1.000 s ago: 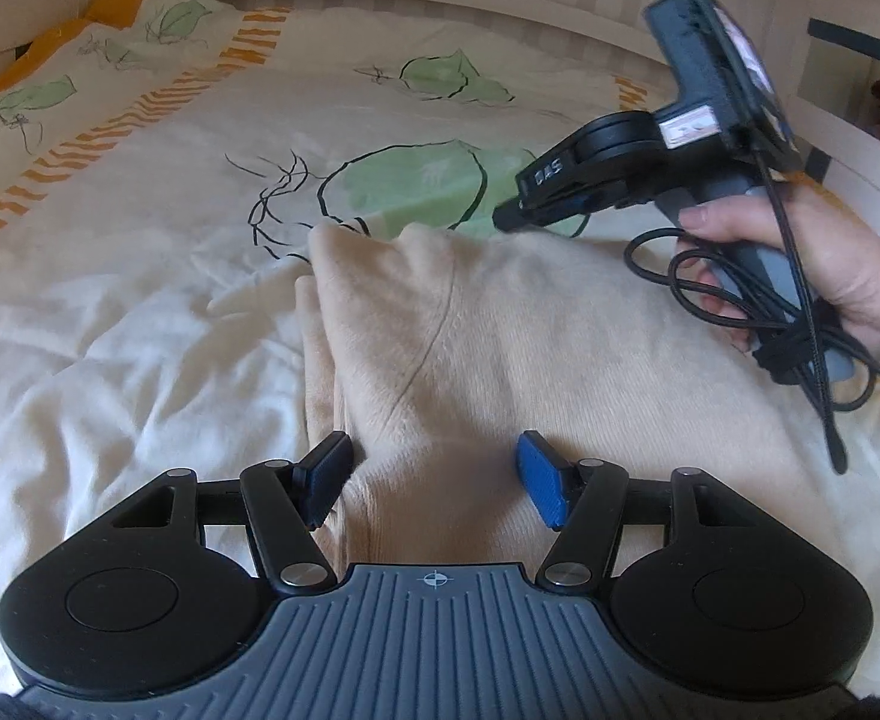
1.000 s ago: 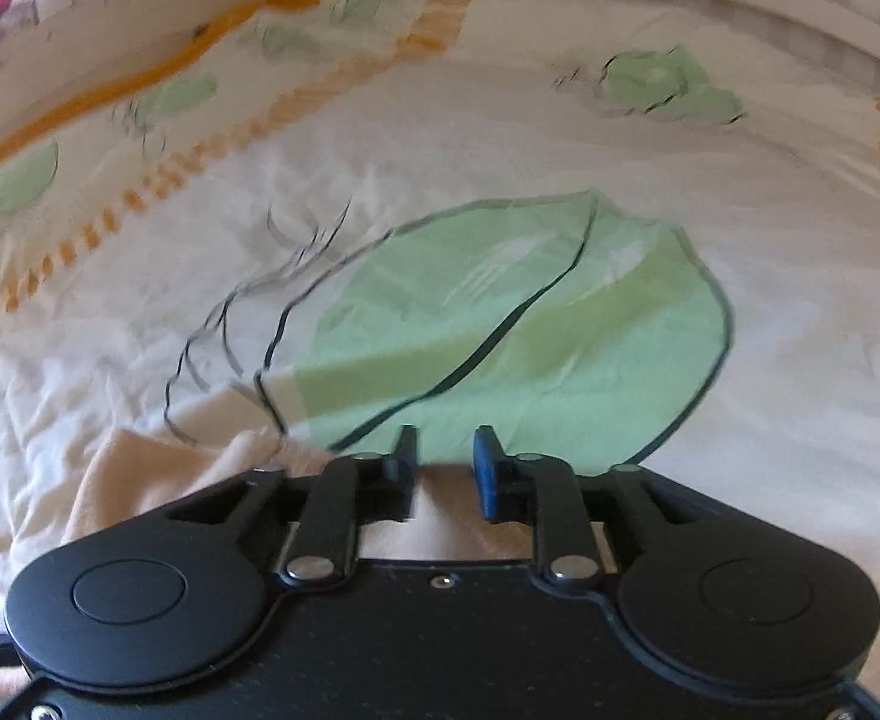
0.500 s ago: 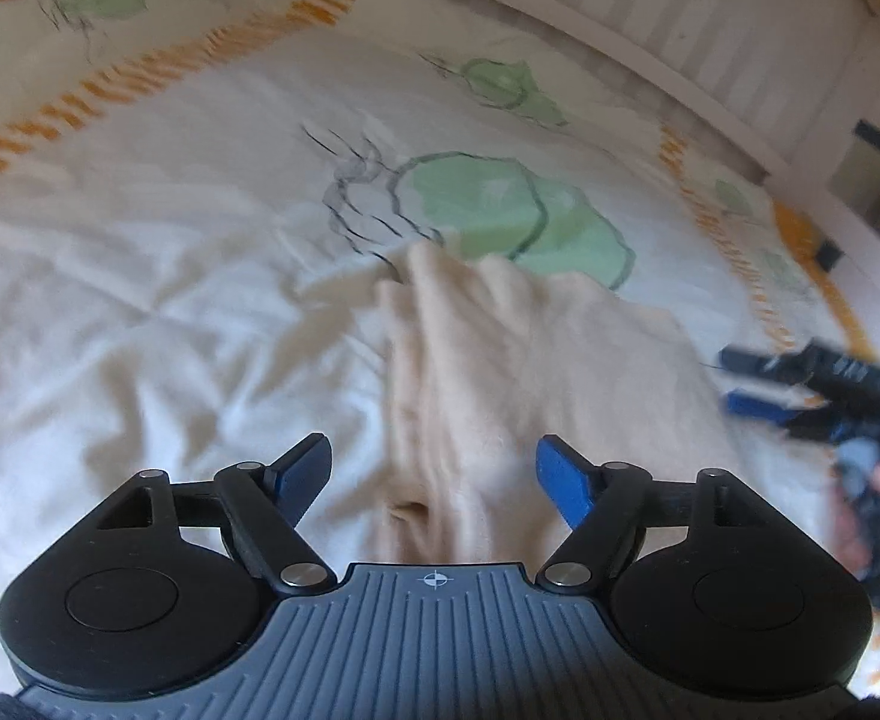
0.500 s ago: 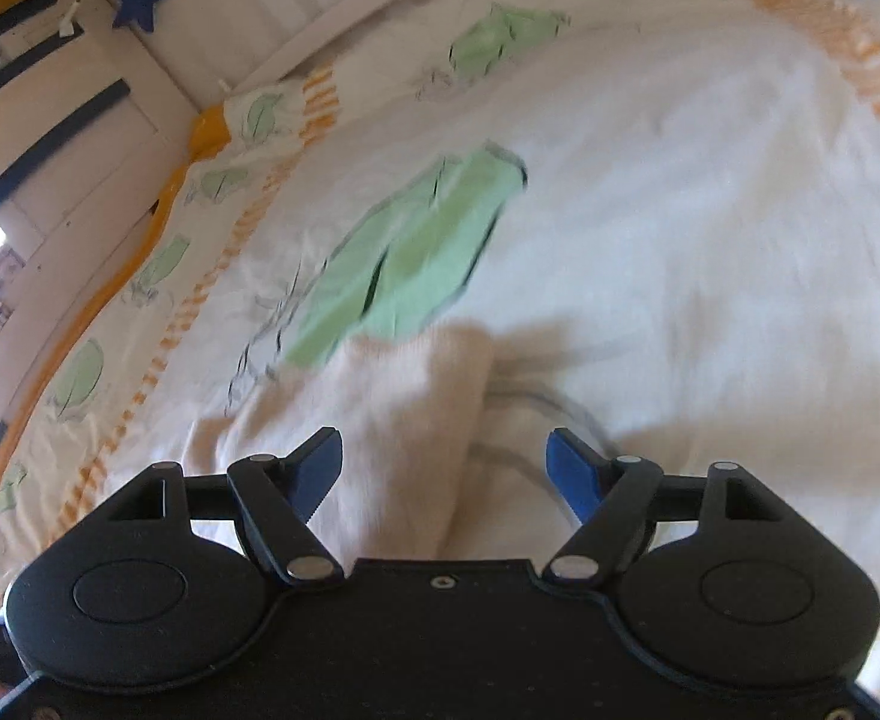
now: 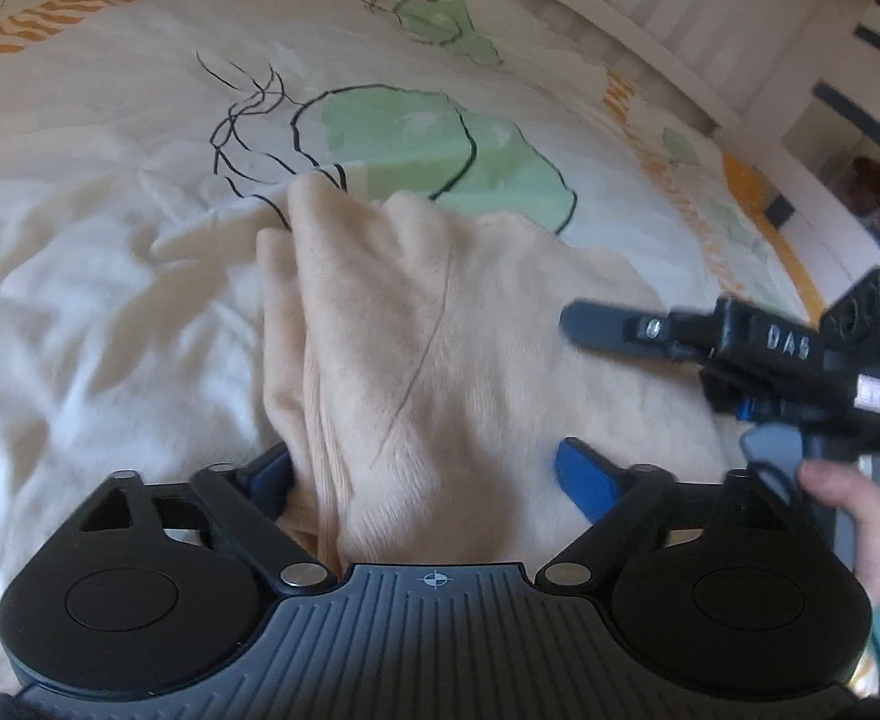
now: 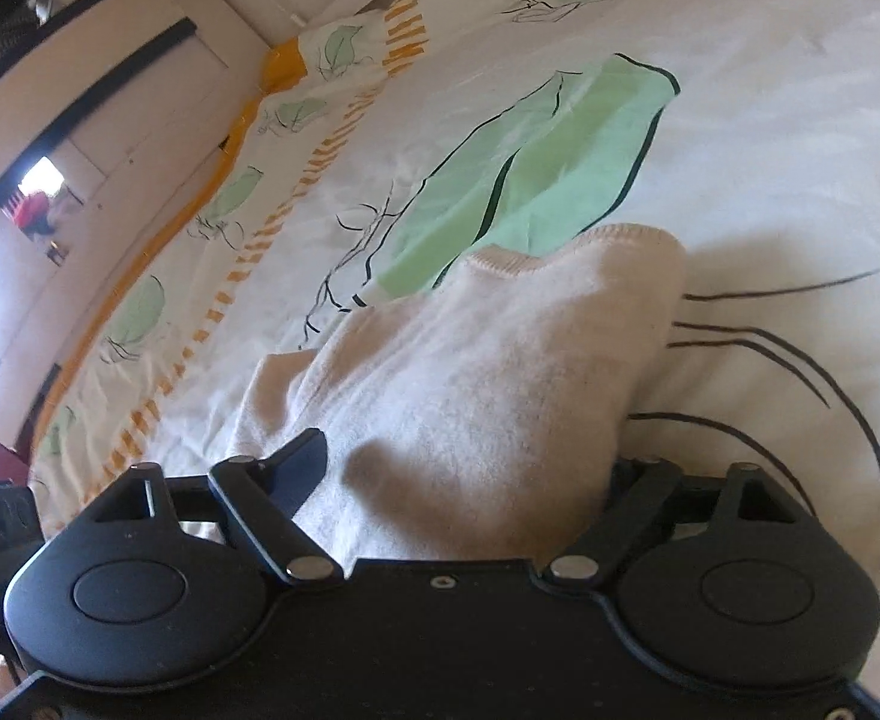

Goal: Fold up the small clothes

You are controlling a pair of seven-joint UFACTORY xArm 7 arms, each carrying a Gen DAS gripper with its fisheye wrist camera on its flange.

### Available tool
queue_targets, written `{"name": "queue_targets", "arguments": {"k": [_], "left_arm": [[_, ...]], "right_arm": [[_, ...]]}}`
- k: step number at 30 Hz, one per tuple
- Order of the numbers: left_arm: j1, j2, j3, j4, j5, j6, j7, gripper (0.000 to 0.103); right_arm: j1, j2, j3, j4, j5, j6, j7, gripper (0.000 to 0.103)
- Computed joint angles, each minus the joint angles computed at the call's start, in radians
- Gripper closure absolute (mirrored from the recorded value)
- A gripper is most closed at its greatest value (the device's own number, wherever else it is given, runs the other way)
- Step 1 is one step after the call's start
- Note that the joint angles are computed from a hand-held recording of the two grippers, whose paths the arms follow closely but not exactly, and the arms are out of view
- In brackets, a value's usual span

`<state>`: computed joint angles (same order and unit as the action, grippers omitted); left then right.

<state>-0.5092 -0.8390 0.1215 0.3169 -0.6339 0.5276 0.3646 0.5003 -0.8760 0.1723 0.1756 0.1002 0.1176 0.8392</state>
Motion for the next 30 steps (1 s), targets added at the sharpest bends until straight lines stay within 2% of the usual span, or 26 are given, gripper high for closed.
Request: {"name": "queue_targets", "arguments": {"k": [1,3,5,9,14,17,22,24,27,30], "left_arm": [[-0.001,-0.005,0.001,-0.006,-0.012,-0.010,-0.009,0.031],[-0.021,-0.015,0.031,-0.015,-0.052,-0.019,-0.014,0.059],[-0.045,-0.021,0.071,-0.015,-0.112,0.004,-0.024,0.066],[0.003,-0.056,-0.018,-0.019,-0.074,0.042,-0.099,0.066],[0.016,-0.167,-0.060,-0.026,-0.006,0.177,-0.181,0.067],[0.012,-0.276,-0.088,-0.051,0.021,0.289,-0.238,0.067],[-0.024,-0.548,-0.150,-0.116,0.037,0.489,-0.371,0.068],[-0.043,-0.648,-0.164,-0.124,0.032,0.579,-0.430,0.068],[-0.060,-0.785,-0.179,-0.133,0.029,0.702,-0.492,0.068],[-0.033,-0.900,-0.193,-0.139,0.063,0.833,-0.544,0.064]], "right_arm": [[-0.022,-0.012,0.025,0.009,-0.006,0.038,0.015,0.039],[-0.041,-0.044,0.049,0.009,-0.009,0.086,0.043,0.047],[-0.059,-0.060,0.076,0.019,-0.013,0.125,0.078,0.050],[-0.087,-0.110,0.135,0.060,-0.047,0.242,0.137,0.055],[-0.032,-0.297,0.143,0.066,-0.048,0.459,0.191,0.057],[0.034,-0.446,0.175,0.071,-0.032,0.654,0.230,0.057],[0.146,-0.692,0.269,0.105,0.044,0.984,0.352,0.057],[0.173,-0.752,0.298,0.132,0.079,1.079,0.382,0.057],[0.208,-0.816,0.336,0.160,0.137,1.159,0.386,0.056],[0.206,-0.828,0.379,0.194,0.171,1.247,0.371,0.047]]}}
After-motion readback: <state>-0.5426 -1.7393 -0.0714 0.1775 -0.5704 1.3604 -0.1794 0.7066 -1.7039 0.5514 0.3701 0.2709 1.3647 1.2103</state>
